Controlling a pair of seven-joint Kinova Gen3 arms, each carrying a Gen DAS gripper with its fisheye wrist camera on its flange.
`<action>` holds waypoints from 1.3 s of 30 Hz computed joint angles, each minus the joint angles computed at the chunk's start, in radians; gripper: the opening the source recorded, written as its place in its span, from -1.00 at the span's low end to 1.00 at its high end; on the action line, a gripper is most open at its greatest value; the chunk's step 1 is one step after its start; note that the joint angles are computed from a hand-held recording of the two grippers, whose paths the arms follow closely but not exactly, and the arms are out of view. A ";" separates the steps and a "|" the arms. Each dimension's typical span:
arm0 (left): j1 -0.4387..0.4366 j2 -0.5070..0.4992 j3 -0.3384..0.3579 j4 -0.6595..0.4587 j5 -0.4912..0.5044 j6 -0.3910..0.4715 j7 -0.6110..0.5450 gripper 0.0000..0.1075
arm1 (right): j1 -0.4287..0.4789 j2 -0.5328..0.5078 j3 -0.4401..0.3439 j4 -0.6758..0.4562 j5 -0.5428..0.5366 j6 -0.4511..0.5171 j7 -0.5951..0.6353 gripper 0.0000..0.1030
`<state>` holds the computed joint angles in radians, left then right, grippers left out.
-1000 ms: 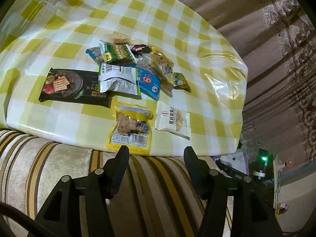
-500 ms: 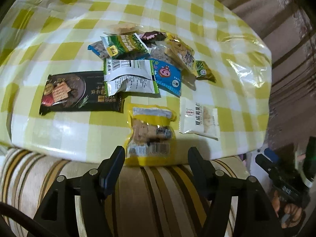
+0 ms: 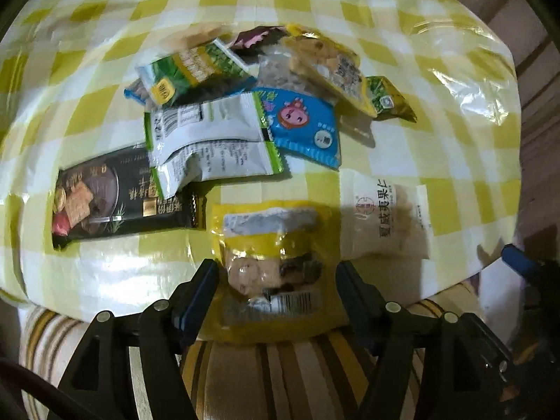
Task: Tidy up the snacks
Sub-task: 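Grasp the yellow-bordered clear packet with the left gripper while the right grasps the white macadamia packet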
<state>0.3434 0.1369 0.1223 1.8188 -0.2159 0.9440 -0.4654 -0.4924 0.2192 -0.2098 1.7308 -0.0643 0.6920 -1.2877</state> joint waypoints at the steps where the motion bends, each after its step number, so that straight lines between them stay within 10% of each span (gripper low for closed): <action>1: 0.008 0.017 0.004 -0.019 -0.014 0.021 0.001 0.31 | -0.005 0.005 -0.001 -0.002 0.008 -0.002 0.000 0.71; 12: 0.040 0.005 -0.011 -0.003 -0.057 -0.006 0.045 0.09 | -0.048 0.065 0.001 -0.056 0.063 -0.006 -0.011 0.71; 29: -0.056 -0.273 0.118 0.232 -0.199 -0.140 0.378 0.09 | -0.063 0.284 -0.039 -0.336 0.032 0.183 0.413 0.80; 39: -0.098 -0.246 0.145 0.234 -0.191 -0.180 0.380 0.09 | -0.085 0.355 0.003 -0.425 -0.032 0.216 0.330 0.62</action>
